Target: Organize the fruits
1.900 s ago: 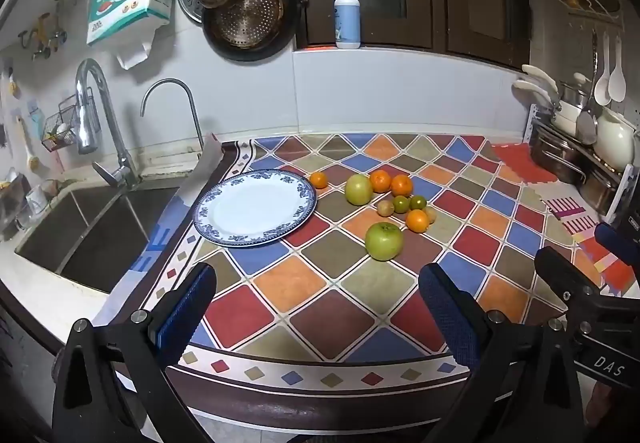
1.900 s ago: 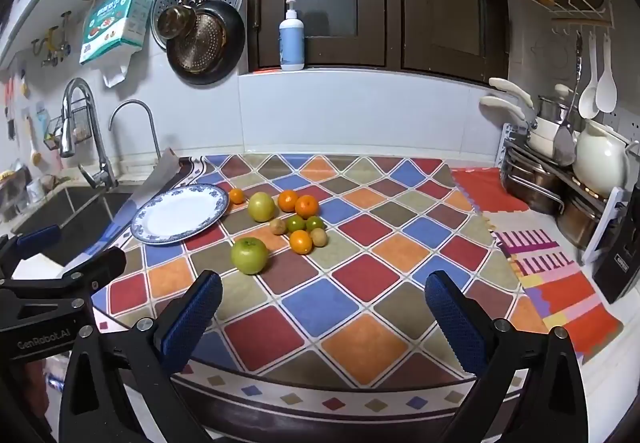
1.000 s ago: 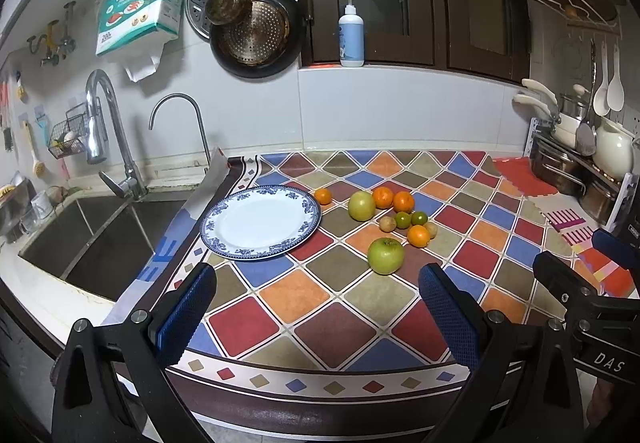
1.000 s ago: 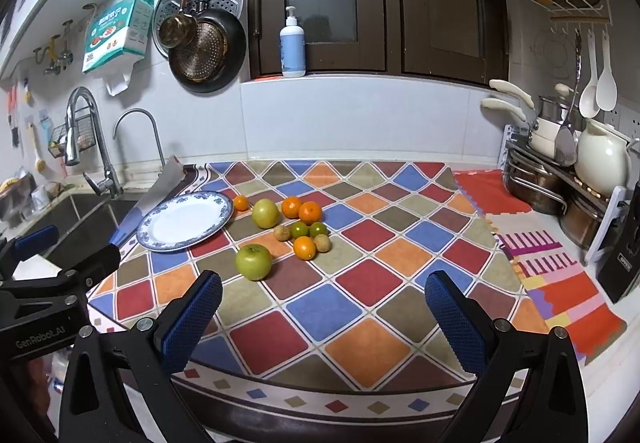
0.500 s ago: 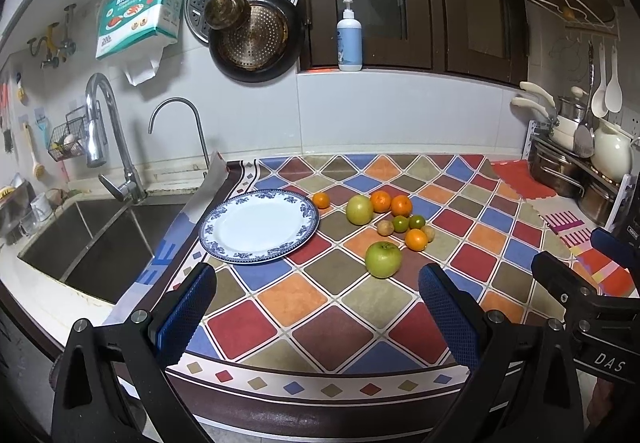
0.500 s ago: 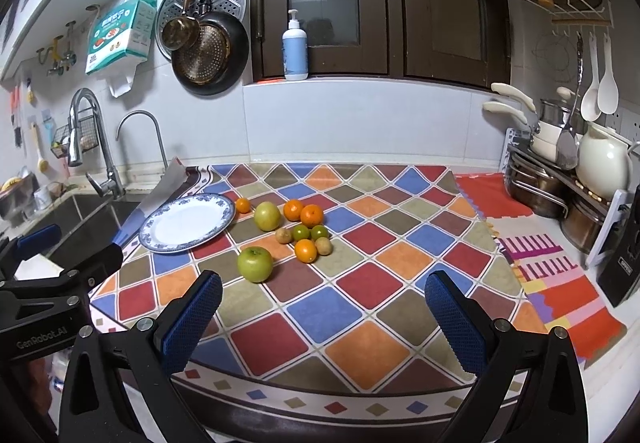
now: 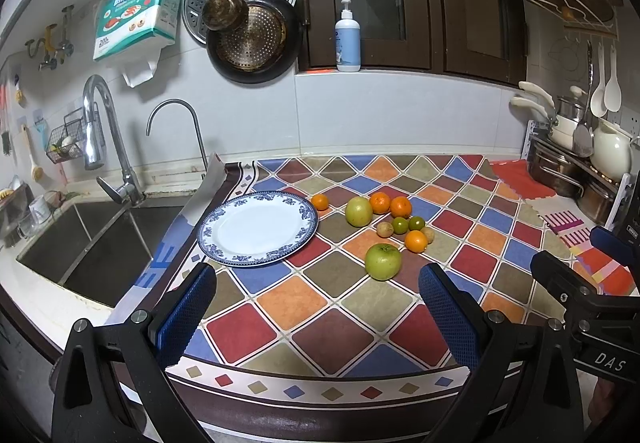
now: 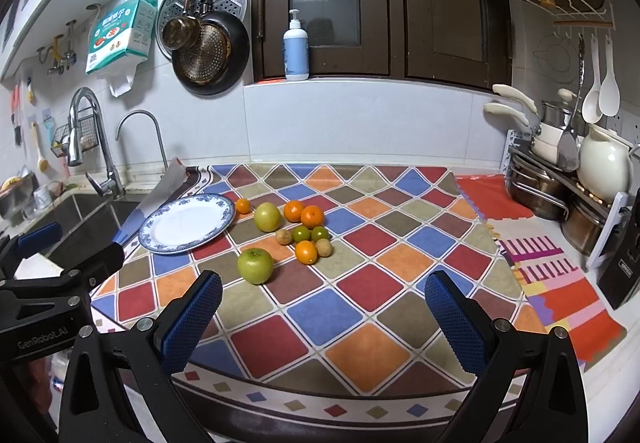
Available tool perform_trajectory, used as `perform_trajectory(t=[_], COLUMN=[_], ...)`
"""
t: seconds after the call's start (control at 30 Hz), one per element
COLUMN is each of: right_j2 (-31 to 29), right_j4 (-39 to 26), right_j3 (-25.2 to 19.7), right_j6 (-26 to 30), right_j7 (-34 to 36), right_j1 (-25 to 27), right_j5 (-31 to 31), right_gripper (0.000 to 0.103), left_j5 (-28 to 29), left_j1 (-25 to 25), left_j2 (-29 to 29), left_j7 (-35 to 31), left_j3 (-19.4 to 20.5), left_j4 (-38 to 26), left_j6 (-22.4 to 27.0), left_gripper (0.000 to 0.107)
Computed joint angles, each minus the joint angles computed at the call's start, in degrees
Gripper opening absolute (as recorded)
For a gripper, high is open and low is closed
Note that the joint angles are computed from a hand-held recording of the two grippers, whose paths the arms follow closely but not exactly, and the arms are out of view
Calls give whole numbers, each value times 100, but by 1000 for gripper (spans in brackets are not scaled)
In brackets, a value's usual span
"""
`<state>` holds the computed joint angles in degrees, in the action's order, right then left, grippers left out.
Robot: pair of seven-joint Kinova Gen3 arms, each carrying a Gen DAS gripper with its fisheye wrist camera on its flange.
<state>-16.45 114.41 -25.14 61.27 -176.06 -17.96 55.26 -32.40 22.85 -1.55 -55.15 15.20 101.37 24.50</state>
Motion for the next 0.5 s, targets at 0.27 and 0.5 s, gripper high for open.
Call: perform_trajectory(t=[0.27,0.5], right_j2=[9,28], right_j4=[-16,-39], right_j3=[7,40], right_j6=[-1,-15], right_j7=[12,41], right_j1=[1,-8], right_j5=[-8,-14], right_gripper=[102,102], left_j5=[79,214], left_j1=[6,45], left_j2=[30,106], left_j7=[-93,-262], left_j3=[-29,-89], left_j4=[-36,-116], left_j6=[-27,-44], left_gripper=[103,103])
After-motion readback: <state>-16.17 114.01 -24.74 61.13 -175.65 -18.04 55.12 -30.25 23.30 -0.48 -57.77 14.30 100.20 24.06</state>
